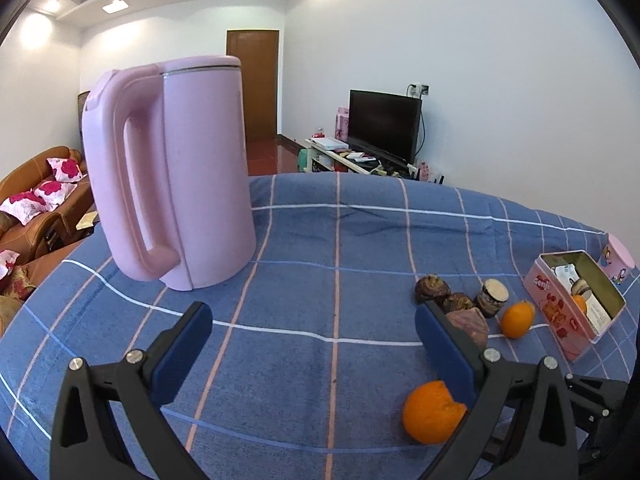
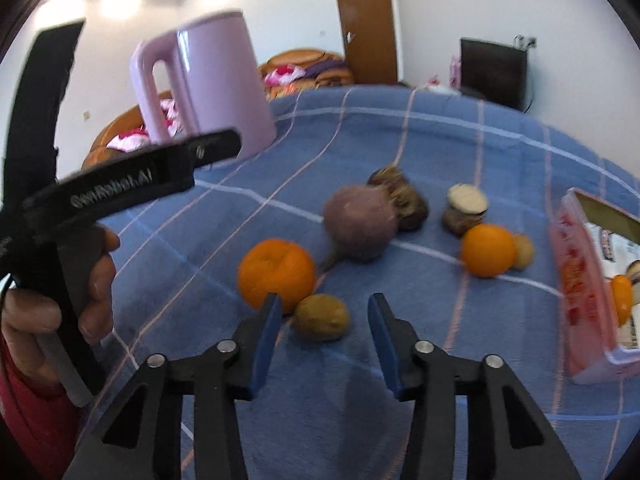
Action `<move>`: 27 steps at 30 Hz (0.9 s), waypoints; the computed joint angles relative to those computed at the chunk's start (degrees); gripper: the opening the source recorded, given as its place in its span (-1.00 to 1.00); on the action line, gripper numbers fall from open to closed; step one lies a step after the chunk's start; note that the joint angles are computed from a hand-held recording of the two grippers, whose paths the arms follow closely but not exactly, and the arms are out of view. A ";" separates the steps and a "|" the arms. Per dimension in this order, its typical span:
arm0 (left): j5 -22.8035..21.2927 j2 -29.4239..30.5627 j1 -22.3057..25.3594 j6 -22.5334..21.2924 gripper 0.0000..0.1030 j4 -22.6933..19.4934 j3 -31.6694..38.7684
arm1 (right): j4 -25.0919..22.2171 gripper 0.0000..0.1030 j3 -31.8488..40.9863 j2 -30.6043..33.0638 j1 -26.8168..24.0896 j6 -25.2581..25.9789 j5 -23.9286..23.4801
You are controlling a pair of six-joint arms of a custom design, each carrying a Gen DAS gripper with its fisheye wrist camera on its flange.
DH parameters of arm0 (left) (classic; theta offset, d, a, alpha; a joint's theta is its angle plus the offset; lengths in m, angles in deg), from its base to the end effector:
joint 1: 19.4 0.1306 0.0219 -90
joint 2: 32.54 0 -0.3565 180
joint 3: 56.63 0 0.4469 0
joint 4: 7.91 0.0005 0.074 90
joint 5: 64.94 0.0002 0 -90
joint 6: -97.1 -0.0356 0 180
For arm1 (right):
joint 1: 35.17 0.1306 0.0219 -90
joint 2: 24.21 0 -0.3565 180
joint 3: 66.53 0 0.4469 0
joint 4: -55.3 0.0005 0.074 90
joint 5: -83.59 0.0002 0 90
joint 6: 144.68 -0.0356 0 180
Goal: Organize fruits
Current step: 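Grasp a large orange with the left tool while the right tool grasps a brown kiwi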
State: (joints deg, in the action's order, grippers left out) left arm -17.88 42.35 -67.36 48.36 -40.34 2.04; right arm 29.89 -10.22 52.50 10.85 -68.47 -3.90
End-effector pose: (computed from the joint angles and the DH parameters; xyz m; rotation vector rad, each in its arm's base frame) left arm 0.3016 -0.2990 0.2747 -0.1911 2.1443 0.0319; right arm 0.3036 0.3116 0.2431 -0.6499 2.3267 0.4430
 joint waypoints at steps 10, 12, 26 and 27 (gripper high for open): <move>1.15 -0.68 0.36 0.98 1.00 -0.03 -0.46 | -0.07 -0.17 -0.90 -0.33 -1.96 -2.37 -7.10; 1.23 -0.83 0.30 0.92 1.00 0.17 -0.58 | -1.00 -0.26 -0.52 0.27 -2.34 -2.85 -7.68; 16.50 -1.39 1.20 -5.43 1.00 7.01 -2.02 | 0.64 -0.40 -2.03 -2.04 -3.12 -4.91 -4.16; 18.92 -1.01 1.30 -6.61 1.00 7.41 -1.86 | 1.84 -0.40 -3.06 -3.31 -3.86 -5.86 -4.28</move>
State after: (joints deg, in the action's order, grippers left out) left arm 1.04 41.34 -66.06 41.75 -32.93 0.18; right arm 31.73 -13.28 49.19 6.99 -74.34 -8.18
